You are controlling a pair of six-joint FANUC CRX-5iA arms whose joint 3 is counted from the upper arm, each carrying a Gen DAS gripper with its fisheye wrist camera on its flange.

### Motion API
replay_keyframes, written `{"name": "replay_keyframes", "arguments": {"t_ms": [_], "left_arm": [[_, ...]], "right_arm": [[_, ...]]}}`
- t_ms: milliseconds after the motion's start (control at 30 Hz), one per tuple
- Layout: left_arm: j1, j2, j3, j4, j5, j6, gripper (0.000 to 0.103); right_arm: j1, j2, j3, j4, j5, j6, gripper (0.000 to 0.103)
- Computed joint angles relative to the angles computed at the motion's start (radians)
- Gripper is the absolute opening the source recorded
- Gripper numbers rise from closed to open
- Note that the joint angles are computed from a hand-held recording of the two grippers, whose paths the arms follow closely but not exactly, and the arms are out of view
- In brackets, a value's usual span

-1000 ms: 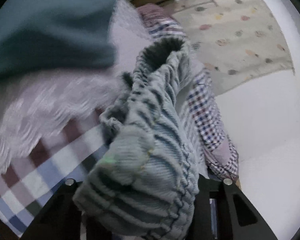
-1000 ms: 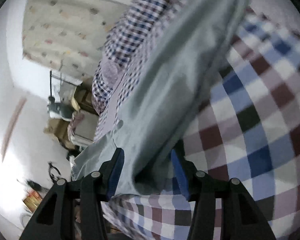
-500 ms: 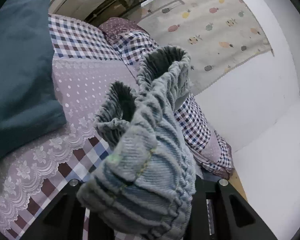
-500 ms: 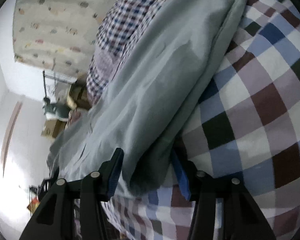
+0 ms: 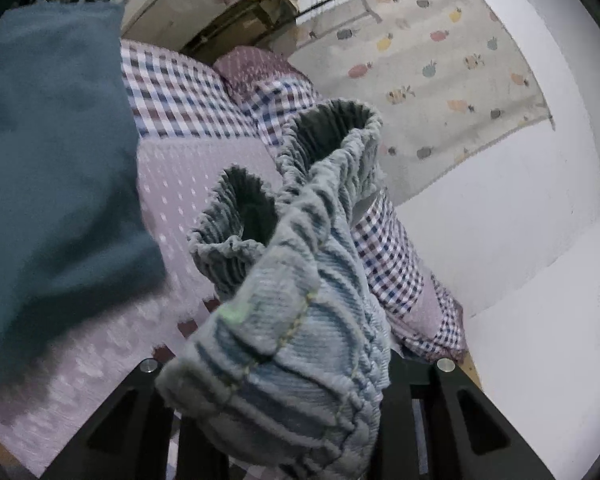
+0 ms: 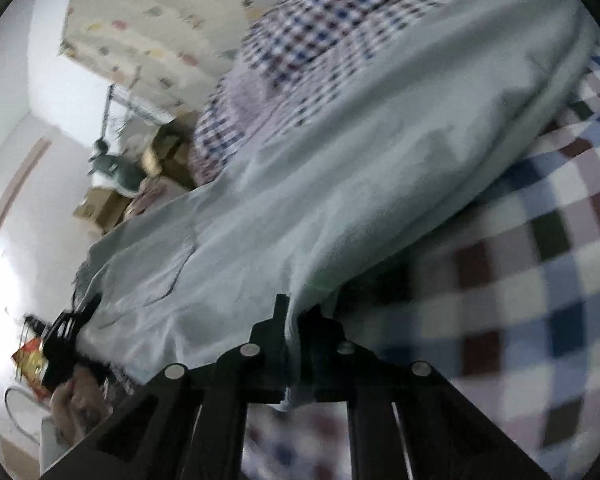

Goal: Fold clothes

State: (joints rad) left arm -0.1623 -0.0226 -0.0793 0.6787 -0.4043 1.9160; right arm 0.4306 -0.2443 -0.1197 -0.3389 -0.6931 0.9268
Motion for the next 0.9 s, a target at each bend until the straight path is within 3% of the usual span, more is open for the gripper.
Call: {"name": "replay_keyframes", "arguments": {"t_ms": [100,200,333,433,500,567,633,733,900], "left_arm": [[0.074,-0.072,-0.027,-0.006,-0.041,-0.013,0.028],[0.16,-0.13,-0.037,-0.09,-0.093,0.056,0.028],[0.258,-0.145,-0.009,-0.243,-0.214,0.162,0.028],[0.287,-0.123,-0.022,-0.267,-0.285,0.17,0.028],[0.297,-0.117,-0.036,-0.274,-0.303,0.176,0.031],[0.311,-0.127,-0.082,-0.23,-0.288,0.155,0.035],[0.323,-0.137,-0.11,-0.201,-0.296,0.143,0.042],[0.341,-0.158,-0.137,-0.176,-0.324,0.11,0.052],[0.343,-0.225,-0.109,-0.314,-0.383,0.225,0.076]], "right_arm": [[0.109,-0.038,-0.024,0.052,0.027,-0.069,0.006],[0.223,-0.033,-0.028,0.069,0.044,-0.133,0.007],[0.263,0.051,0.07,-0.029,-0.102,0.018,0.013],[0.261,0.06,0.093,0.006,-0.195,0.055,0.014],[0.221,0.047,0.096,0.0,-0.233,0.106,0.019],[0.17,0.029,0.092,-0.019,-0.251,0.159,0.037],[0.095,0.007,0.082,-0.029,-0.237,0.192,0.046],[-0.032,-0.012,0.074,-0.001,-0.201,0.213,0.049],[-0.184,-0.097,-0.048,0.21,-0.051,0.084,0.052]]}}
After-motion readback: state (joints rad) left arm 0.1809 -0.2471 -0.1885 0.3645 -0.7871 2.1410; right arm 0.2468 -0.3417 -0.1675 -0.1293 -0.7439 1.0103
